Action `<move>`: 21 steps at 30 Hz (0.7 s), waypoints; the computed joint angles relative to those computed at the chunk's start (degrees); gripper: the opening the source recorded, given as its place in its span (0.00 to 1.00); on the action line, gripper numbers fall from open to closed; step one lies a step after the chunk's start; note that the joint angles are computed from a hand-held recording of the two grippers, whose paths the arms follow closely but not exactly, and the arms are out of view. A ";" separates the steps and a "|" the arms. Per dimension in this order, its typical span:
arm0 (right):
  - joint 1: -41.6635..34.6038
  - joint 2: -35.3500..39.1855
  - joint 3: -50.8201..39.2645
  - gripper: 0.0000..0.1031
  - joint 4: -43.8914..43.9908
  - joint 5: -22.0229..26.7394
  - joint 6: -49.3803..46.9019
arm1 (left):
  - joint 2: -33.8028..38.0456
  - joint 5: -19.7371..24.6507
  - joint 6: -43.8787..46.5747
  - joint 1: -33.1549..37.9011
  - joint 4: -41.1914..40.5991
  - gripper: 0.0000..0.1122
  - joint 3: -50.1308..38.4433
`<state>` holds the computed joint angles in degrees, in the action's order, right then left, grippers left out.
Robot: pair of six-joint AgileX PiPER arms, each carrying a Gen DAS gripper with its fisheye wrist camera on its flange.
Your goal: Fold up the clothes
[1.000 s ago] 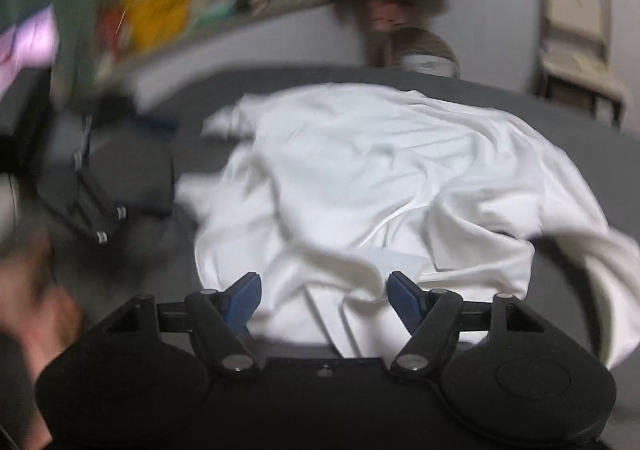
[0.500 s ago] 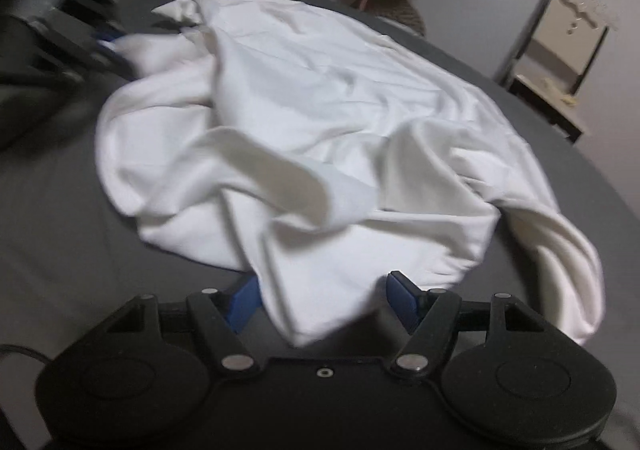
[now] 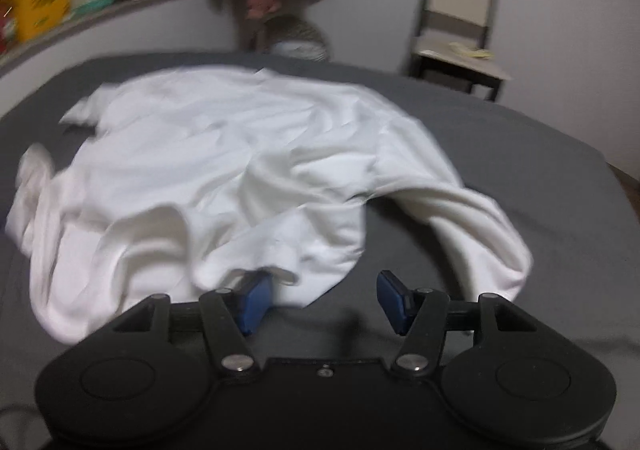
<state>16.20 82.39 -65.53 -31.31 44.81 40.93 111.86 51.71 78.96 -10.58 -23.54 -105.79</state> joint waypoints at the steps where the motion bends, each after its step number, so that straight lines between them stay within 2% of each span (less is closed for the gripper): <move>1: -0.07 0.09 -0.31 0.55 1.81 0.11 -3.14 | 0.23 0.20 0.26 -0.48 0.16 0.11 0.04; 3: 0.39 -0.31 -0.29 0.55 4.15 -0.99 -8.45 | 0.22 -0.09 0.42 -0.96 -1.67 0.22 0.64; 4: 0.39 -0.46 -0.39 0.55 5.74 -1.69 -10.95 | 0.02 -0.51 0.44 -1.05 -3.34 0.35 1.19; 5: 0.03 -0.33 -0.68 0.55 7.46 -2.26 -12.34 | -0.17 -0.94 0.49 -1.15 -5.02 0.54 1.76; 7: -0.63 0.04 -1.00 0.55 9.99 -3.18 -13.88 | -1.00 -3.67 2.36 -1.29 -9.78 0.78 4.08; 9: -0.90 0.73 -1.32 0.55 10.84 -3.08 -14.51 | -0.84 -5.76 4.34 -1.84 -12.79 0.80 4.87; 12: -1.88 1.25 -1.40 0.50 11.76 -2.40 -15.24 | 1.12 -9.42 2.18 -4.31 -9.94 0.80 3.70; 14: -4.38 0.01 -0.56 0.46 16.51 -4.24 -18.00 | 2.87 -11.87 1.03 -5.29 -10.32 0.80 2.61; 16: -7.12 -1.05 0.50 0.45 21.83 -6.36 -21.51 | 5.23 -12.87 -1.69 -6.09 -10.03 0.80 0.04; 19: -8.88 -0.76 0.40 0.44 23.75 -4.84 -24.28 | 11.82 -5.40 -14.29 -6.58 -5.24 0.80 -11.56; 21: -10.14 -0.67 0.25 0.44 26.32 -3.49 -27.94 | 15.21 -1.31 -19.53 -6.28 -5.51 0.80 -17.71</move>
